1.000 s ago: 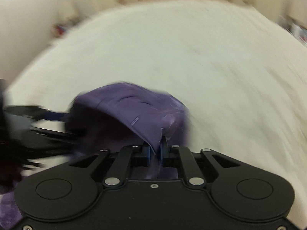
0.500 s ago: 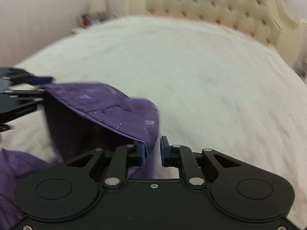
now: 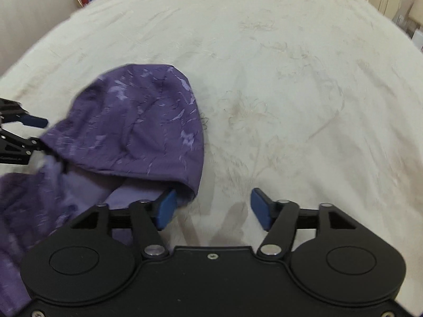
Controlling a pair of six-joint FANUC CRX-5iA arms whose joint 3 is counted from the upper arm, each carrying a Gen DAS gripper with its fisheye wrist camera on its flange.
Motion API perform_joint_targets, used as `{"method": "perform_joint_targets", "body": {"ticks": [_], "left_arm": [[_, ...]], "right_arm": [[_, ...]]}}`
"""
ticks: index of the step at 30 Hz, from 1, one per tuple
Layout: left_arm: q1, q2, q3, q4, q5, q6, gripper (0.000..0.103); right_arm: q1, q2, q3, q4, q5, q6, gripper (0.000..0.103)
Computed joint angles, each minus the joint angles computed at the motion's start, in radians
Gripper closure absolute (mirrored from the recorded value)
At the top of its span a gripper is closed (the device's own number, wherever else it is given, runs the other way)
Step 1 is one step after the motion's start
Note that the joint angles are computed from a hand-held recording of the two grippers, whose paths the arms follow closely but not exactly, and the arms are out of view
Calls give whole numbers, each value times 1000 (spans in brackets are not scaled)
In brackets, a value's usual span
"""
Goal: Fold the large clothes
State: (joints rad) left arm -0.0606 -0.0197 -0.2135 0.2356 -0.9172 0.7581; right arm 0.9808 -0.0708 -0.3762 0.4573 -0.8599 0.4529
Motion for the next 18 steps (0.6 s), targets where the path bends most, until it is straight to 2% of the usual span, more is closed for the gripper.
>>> {"method": "perform_joint_targets", "body": {"ticks": [2,5,8,12,15,18], "left_arm": [[43,-16,-3,60,-59,-88,45],[113,-37,-14,155,-151,-169,45],[165,-28,-18,282,-188,-113,45],[143,17,-48,468,-103,53,39],[82,53,-36,436,-15,161,38],[28,102,-8,356,26,256,38]], "right_arm": [[4,-59,-26,-25,20,8,30],[-8,-105,-28,-59,45,45,30],[-35,-91,-4,-66,100,49,29],[-84,-23,31,-69,178,48,29],[-105,50,70,-61,210,52,29],[-128,121,120,-104,235,70,29]]}}
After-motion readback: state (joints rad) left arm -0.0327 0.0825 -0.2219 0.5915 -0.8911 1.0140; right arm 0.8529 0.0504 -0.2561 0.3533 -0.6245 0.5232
